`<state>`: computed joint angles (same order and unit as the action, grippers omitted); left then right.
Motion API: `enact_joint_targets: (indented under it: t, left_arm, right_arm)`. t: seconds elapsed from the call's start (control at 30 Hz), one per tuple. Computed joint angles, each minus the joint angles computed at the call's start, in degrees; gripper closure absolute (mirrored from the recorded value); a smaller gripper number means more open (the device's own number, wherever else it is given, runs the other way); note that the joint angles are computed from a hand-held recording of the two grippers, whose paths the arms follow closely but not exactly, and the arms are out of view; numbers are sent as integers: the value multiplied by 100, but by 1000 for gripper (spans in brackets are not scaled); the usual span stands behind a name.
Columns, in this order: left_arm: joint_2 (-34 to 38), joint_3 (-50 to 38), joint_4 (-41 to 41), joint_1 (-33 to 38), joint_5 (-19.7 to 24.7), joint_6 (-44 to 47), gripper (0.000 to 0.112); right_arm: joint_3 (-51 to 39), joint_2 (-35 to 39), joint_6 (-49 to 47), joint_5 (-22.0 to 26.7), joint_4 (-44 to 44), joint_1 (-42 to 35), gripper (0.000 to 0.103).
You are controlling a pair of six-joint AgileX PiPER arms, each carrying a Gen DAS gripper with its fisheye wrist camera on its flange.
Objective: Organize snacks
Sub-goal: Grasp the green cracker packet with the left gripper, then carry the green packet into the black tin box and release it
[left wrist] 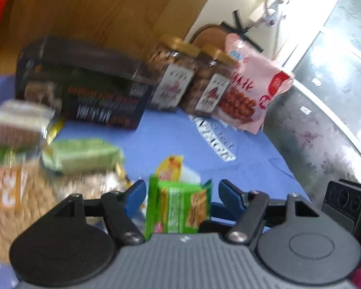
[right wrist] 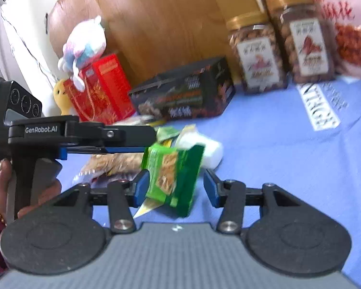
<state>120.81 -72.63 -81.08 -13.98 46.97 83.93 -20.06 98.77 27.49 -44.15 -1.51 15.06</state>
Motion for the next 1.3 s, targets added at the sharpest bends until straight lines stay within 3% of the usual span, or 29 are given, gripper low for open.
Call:
enact_joint_targets:
  t: [0.03,0.17,0.3,0.5,0.63,0.77,1.0,1.13,1.3]
  left_arm:
    - [-26,85,71,61,42,-79,47]
    - [-259,787,-247,219,-3,529,58]
    - [-412,1301,-571,458,201,950,61]
    - [-884,2031,-844,957,639,1458,64]
    - [-1323,2420,-980,1177,632,1955,64]
    - [-1389,2452,-920,1418,598,1829,64]
    - [-1197,1279,-607,1474,539,621,64]
    - [-705,-92,-333,1144,326,-376,63]
    - [446,-2209,273,620,-18,-1859,61]
  right_arm:
    - [-77,101,47,84,14,70,63]
    - [95,161,-287,-227,508,515,69]
    - [316,141,-603,-553,974,963,70]
    - [475,12,-498,-788,902,1260,71]
    - [320,-45,-179,-643,458,1202,71]
    - [-171,-22,-112,-58,-5,1092,71]
    - [-1332,-29,400,834,-1388,386,71]
    - [-2219,105,815,1262,-2081,-100,71]
    - [-3412,668,1364,1744,-2780,-650,70]
